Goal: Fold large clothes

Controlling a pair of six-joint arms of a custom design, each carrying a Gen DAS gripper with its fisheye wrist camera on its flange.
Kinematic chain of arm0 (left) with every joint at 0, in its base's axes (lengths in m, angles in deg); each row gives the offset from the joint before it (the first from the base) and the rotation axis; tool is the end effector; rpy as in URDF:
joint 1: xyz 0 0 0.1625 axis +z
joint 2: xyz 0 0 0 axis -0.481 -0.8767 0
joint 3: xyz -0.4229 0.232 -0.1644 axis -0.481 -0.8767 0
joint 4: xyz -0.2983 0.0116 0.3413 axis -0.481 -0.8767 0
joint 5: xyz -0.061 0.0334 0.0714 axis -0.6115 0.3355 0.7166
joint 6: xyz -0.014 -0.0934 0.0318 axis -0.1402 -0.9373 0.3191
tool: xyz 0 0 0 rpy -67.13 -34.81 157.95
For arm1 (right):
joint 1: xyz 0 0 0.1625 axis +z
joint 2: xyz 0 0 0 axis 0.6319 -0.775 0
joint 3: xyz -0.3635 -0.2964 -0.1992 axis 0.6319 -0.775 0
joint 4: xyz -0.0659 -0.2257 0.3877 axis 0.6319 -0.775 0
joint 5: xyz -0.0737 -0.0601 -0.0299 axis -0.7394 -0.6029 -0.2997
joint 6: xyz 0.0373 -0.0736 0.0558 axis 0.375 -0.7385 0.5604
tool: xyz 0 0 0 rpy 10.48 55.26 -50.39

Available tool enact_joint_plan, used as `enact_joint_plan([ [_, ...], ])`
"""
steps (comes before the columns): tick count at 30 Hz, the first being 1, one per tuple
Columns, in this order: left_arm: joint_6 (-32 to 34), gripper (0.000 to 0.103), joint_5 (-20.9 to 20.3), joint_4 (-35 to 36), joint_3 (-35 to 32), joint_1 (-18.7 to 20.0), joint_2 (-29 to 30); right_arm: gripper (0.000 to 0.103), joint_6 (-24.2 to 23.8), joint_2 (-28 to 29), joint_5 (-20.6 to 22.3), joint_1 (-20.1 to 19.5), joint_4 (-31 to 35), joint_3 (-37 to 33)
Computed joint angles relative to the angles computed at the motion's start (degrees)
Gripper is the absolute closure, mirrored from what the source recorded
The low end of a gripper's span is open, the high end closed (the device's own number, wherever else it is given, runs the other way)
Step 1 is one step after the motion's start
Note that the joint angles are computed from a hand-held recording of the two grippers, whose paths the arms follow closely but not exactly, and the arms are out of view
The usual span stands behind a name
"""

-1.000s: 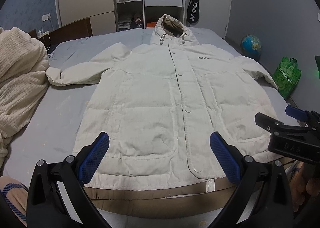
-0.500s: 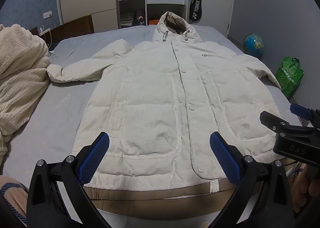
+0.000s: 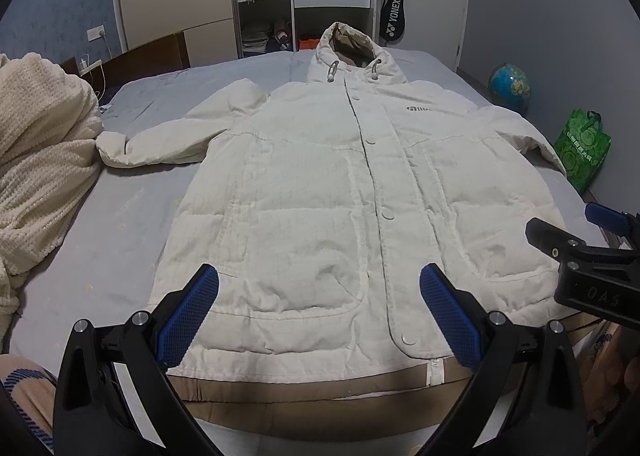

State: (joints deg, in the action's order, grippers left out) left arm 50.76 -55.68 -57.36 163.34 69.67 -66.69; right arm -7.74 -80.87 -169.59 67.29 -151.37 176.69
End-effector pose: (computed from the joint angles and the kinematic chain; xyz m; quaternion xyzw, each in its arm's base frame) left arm -0.4253 -0.6611 0.1996 0.1347 0.8477 -0.3535 0.3719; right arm 0.2776 -0.7106 0.3668 0.1729 -0.8689 0.2866 0.3648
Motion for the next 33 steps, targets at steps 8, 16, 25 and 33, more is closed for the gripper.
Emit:
enact_joint_plan([
  [8, -0.2, 0.006, 0.6, 0.3, -0.2, 0.0, 0.1, 0.006, -0.2, 0.0, -0.1, 0.1, -0.2, 0.1],
  [16, 0.0, 0.006, 0.7, 0.4, -0.4, 0.0, 0.2, 0.006, -0.3, 0.1, -0.4, 0.1, -0.5, 0.0],
  [25, 0.8, 0.006, 0.7, 0.4, -0.9, 0.3, 0.4, 0.006, -1.5, 0.7, -1.5, -0.1, -2.8, -0.4],
  [33, 1.1, 0.006, -0.2, 2.5, -3.4, 1.6, 1.3, 0.006, 0.1, 1.3, 1.2, -1.6, 3.0, -6.2],
])
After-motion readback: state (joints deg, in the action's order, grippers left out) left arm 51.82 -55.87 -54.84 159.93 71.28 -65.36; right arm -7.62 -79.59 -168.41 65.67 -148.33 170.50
